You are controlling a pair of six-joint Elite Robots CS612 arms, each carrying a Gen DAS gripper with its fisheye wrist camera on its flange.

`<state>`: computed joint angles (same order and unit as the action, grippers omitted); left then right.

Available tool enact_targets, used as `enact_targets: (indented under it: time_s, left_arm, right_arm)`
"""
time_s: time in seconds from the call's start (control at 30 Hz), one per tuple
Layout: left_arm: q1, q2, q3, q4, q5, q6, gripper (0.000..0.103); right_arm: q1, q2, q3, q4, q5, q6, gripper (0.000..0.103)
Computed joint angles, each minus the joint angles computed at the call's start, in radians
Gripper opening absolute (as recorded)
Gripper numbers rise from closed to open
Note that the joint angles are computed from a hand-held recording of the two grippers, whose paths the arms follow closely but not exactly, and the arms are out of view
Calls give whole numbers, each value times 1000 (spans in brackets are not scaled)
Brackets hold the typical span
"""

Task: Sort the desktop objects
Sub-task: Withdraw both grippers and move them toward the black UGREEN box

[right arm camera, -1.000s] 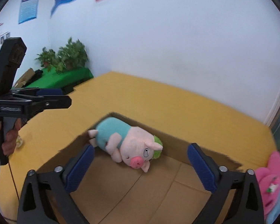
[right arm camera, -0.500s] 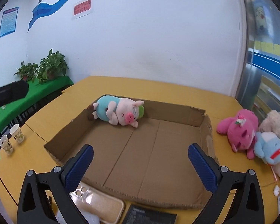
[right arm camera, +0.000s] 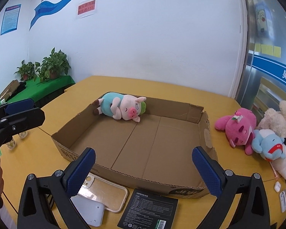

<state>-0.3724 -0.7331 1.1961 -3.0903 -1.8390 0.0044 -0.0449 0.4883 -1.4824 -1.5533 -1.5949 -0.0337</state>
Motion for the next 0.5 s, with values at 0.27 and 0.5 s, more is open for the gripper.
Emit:
enact_targets:
  time_s: [0.27, 0.5]
  left_arm:
    - [-8, 2, 3, 30, -15, 9, 88]
    - [-10, 7, -1, 50, -12, 8, 88]
  right_arm:
    - [6, 14, -10, 17, -9, -5, 103]
    - [-3, 19, -14, 25, 1, 7, 103]
